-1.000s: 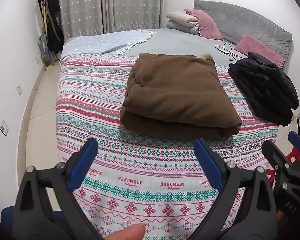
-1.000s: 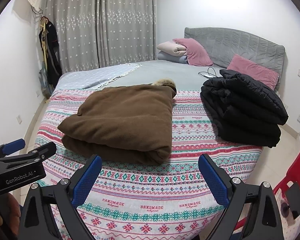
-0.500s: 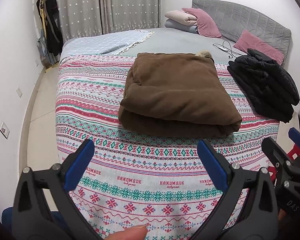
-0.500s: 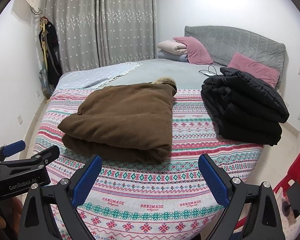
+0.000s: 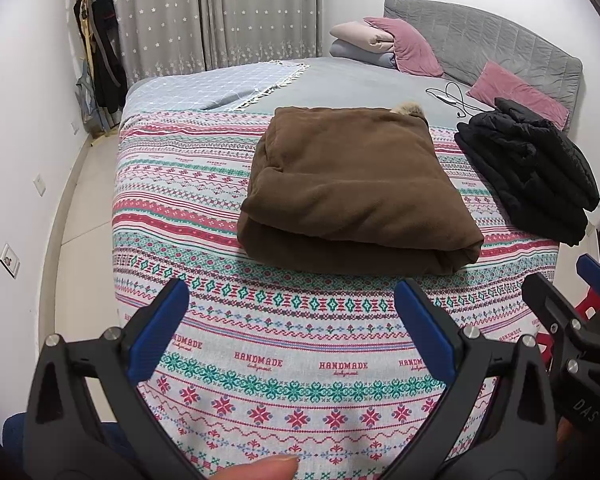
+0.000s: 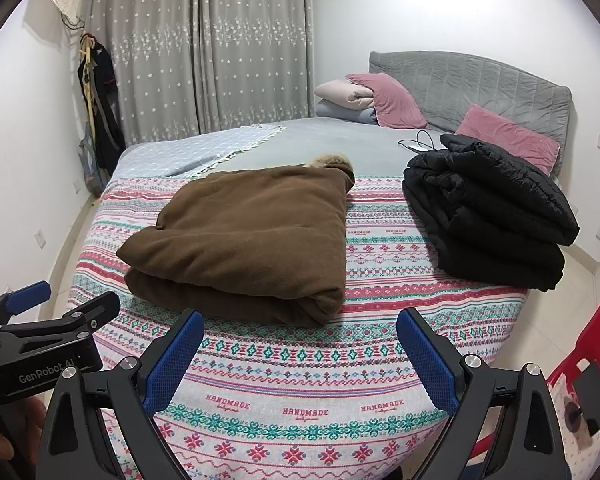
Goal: Fold large clothes
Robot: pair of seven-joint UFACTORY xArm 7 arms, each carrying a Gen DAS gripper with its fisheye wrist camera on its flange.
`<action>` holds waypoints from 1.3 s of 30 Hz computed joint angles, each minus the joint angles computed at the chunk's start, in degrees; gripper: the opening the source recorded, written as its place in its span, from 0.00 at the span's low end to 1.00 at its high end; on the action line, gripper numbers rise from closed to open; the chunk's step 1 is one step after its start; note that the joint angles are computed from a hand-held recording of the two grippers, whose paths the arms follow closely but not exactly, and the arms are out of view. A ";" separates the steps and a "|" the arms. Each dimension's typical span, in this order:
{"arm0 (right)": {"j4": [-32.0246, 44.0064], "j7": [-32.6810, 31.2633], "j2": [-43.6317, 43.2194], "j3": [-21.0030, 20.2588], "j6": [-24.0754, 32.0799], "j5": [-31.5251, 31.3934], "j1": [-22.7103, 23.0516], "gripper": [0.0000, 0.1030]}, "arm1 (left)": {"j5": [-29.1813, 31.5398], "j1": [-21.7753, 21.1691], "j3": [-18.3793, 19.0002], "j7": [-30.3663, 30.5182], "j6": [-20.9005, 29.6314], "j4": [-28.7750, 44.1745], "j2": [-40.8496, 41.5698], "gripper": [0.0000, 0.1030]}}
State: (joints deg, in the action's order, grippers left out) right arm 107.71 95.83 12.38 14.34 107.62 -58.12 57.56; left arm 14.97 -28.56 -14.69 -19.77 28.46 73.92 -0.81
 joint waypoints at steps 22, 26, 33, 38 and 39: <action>-0.18 0.00 -0.08 0.07 -0.16 0.12 -0.15 0.95 | 0.20 -0.08 0.00 -0.36 0.23 0.11 0.02 0.99; -0.16 0.08 -0.06 0.04 -0.11 0.07 -0.10 0.95 | -0.07 -0.08 0.01 -0.51 0.35 0.15 -0.04 0.99; -0.75 0.11 -0.41 0.19 -0.38 0.21 -0.39 0.95 | 0.40 0.00 -0.02 -0.92 -0.19 -0.15 -0.24 0.99; -0.57 0.16 -0.29 0.26 -0.28 0.15 -0.40 0.95 | 0.46 -0.08 -0.08 -0.91 0.05 0.02 -0.07 0.99; -0.57 0.17 -0.28 0.25 -0.30 0.15 -0.39 0.95 | 0.48 -0.09 -0.09 -0.97 0.06 -0.02 -0.11 0.99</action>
